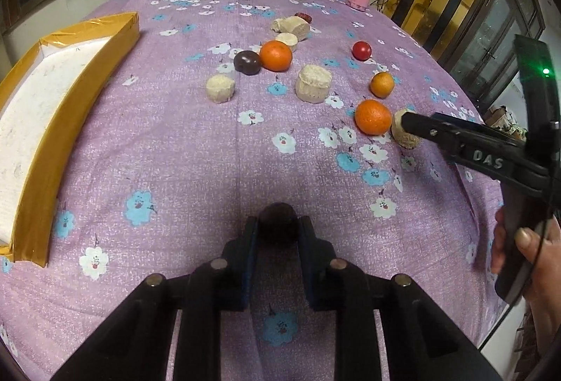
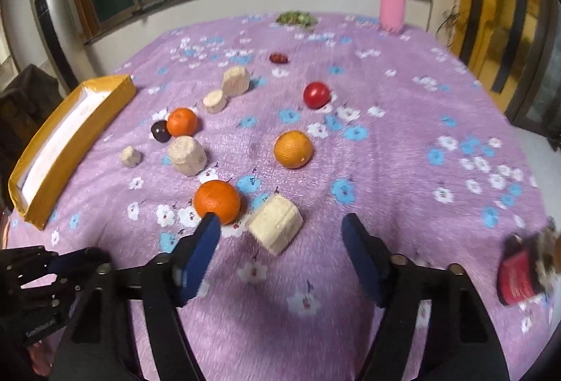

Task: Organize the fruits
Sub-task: 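Grasp the cream cube with the right gripper while the left gripper holds the dark fruit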

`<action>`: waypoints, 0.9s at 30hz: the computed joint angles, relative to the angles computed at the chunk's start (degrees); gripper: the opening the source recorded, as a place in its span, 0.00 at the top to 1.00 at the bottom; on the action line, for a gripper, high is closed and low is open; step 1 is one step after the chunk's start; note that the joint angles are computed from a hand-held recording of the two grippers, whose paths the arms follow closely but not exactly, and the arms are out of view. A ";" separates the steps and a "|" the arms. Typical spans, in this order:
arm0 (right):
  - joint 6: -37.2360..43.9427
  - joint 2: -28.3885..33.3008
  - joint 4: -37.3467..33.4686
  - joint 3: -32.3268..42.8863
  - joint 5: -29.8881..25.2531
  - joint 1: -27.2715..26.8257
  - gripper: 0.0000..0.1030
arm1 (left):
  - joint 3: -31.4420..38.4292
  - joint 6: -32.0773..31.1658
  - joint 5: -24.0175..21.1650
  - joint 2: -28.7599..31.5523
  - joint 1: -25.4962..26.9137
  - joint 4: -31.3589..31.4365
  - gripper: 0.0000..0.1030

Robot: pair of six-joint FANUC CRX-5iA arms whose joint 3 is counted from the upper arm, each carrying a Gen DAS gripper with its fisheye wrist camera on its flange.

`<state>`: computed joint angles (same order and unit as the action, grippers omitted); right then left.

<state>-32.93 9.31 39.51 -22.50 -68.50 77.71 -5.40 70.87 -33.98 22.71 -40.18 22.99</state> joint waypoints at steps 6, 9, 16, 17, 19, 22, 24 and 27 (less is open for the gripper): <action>10.05 1.26 -2.39 1.73 1.78 -2.06 0.63 | -0.15 -0.81 0.09 0.23 0.13 1.54 0.76; 11.40 1.24 -2.56 1.52 2.53 -2.27 0.64 | -0.29 -1.02 0.33 0.18 0.10 1.71 0.76; 11.97 1.90 -3.13 3.72 -2.23 0.77 0.64 | -4.48 -8.65 2.50 -1.15 0.78 10.47 0.76; 11.48 2.00 -2.91 3.97 -3.01 1.49 0.64 | -4.93 -9.61 2.88 -1.41 0.76 11.21 0.76; 9.80 2.00 -2.29 4.29 -4.41 3.33 0.64 | -5.55 -10.76 3.34 -1.93 0.73 11.82 0.76; 7.10 2.29 -1.44 4.62 -4.86 5.12 0.64 | -6.12 -11.58 3.68 -2.68 0.81 11.68 0.76; 5.57 2.69 -0.94 5.02 -4.23 5.96 0.64 | -5.92 -11.59 3.21 -2.96 1.03 11.07 0.76; 6.11 4.56 -0.67 7.18 -4.58 6.38 0.64 | -6.71 -13.31 3.40 -3.86 1.63 12.65 0.76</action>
